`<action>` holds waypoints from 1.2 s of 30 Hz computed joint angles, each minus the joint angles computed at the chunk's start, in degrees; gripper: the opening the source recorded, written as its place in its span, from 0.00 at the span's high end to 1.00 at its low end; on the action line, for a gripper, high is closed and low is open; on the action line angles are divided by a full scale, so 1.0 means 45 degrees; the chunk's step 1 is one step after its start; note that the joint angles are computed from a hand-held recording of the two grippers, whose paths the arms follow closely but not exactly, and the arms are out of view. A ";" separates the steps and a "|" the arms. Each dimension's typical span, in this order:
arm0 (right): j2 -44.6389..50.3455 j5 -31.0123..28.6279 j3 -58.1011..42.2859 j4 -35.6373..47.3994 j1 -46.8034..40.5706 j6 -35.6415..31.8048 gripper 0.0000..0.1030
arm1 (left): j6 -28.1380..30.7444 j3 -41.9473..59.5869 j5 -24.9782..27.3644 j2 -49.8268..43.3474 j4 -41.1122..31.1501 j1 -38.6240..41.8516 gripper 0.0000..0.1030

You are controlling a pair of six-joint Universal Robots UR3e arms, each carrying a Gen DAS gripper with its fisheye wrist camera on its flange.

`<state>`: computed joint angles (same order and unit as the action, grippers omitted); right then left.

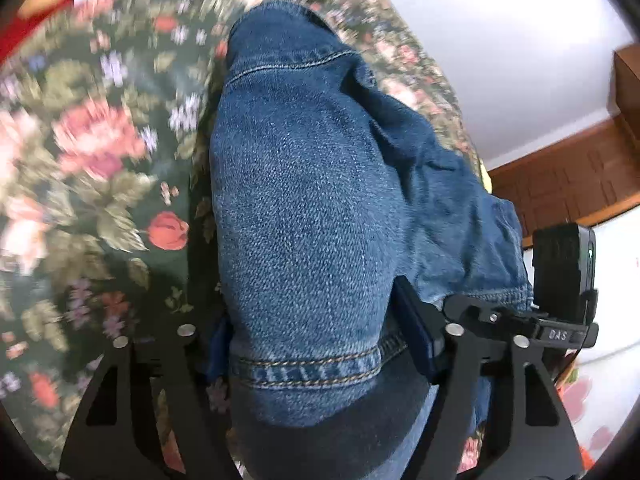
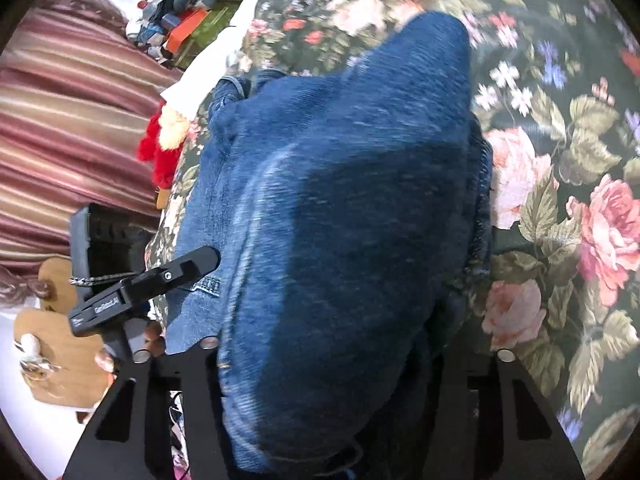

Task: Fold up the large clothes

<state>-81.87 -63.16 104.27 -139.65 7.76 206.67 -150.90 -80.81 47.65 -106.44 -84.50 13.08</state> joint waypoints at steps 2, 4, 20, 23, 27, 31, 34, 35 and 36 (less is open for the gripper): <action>-0.0099 -0.0157 -0.0486 0.0383 0.0302 0.0189 0.52 | 0.0552 -0.0141 -0.0154 0.0987 -0.0469 0.0337 0.36; -0.0261 -0.0279 -0.0988 0.0648 0.0612 0.0495 0.54 | 0.1168 0.0196 -0.0360 0.1902 -0.1338 0.0767 0.38; 0.2912 -0.2431 -0.9290 0.2934 0.4500 0.2344 0.55 | 0.7761 0.4200 -0.1022 0.4109 -0.9733 0.6802 0.38; 0.4225 -0.2196 -1.0016 0.2991 0.4838 0.2460 0.55 | 0.7135 0.1849 -0.0206 0.4491 -0.7709 0.6889 0.38; 0.6008 -0.1382 -1.0460 0.2971 0.4857 0.2636 0.55 | 0.6438 -0.1130 0.1090 0.4589 -0.4660 0.6779 0.39; 0.7695 -0.1364 -1.1473 0.3759 0.4921 0.2053 0.53 | 0.6529 -0.3940 0.1931 0.5417 -0.1843 0.6657 0.35; 0.8218 -0.1247 -1.1847 0.4218 0.4778 0.1516 0.41 | 0.7094 -0.5107 0.1558 0.6454 -0.1381 0.7186 0.29; 0.8212 -0.1248 -1.1927 0.4398 0.4700 0.1418 0.33 | 0.7045 -0.5248 0.1580 0.6658 -0.1335 0.7269 0.27; 0.8229 -0.1458 -1.2288 0.4942 0.4644 0.1266 0.29 | 0.7054 -0.5347 0.1609 0.6849 -0.1375 0.7342 0.26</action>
